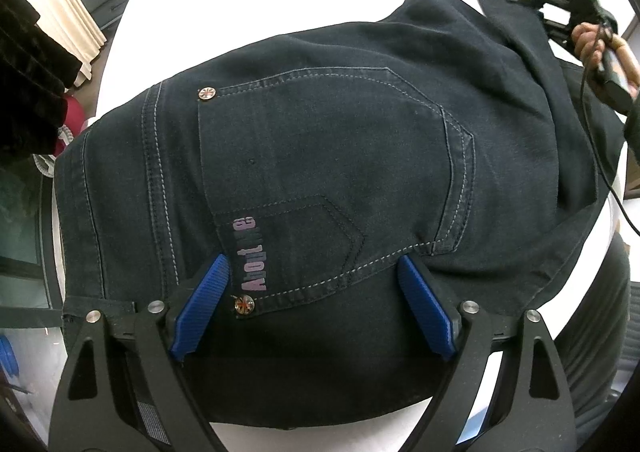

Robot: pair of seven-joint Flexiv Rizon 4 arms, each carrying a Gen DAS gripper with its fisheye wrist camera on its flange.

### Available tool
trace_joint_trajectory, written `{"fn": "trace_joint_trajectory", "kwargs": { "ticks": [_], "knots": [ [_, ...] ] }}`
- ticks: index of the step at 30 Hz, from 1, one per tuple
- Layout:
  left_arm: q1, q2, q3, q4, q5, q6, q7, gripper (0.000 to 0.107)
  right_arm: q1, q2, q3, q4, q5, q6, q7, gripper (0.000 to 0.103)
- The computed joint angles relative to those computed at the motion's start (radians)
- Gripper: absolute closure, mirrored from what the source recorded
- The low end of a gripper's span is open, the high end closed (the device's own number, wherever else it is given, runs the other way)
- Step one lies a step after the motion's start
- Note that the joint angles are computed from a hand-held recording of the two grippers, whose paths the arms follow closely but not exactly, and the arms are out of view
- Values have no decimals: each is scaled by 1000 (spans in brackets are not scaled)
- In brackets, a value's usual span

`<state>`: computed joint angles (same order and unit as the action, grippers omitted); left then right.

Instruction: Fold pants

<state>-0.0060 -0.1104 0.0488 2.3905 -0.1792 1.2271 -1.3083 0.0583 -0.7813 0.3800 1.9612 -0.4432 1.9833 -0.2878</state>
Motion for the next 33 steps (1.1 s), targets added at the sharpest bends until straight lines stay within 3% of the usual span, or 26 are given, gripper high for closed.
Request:
{"fn": "trace_joint_trajectory", "kwargs": {
  "ticks": [8, 12, 14, 17, 19, 22, 27, 31, 33],
  "knots": [
    [-5, -9, 0, -13, 14, -2, -41, 19, 204, 275, -227, 213, 293, 176, -149, 98],
    [-4, -11, 0, -17, 11, -3, -48, 18, 359, 387, -312, 384, 608, 314, -304, 98],
    [-4, -14, 0, -17, 14, 1, -52, 17, 427, 382, -310, 449, 789, 434, -361, 98],
    [-6, -21, 2, -23, 26, 3, -63, 16, 415, 277, -228, 529, 954, 608, -256, 98],
    [-11, -22, 5, -32, 46, -7, -83, 16, 341, 167, -156, 578, 918, 702, -103, 98],
    [-12, -23, 7, -42, 63, -21, -101, 16, 345, 95, -160, 593, 897, 781, -42, 98],
    [-19, -25, 11, -56, 94, -38, -149, 16, 378, 144, -221, 580, 885, 711, -59, 98],
    [-15, -23, 3, -48, 72, -19, -152, 16, 410, 154, -227, 602, 927, 763, -87, 98],
    [-15, -17, -1, -34, 52, 4, -151, 16, 444, 183, -245, 603, 963, 731, -130, 98]
  ]
}}
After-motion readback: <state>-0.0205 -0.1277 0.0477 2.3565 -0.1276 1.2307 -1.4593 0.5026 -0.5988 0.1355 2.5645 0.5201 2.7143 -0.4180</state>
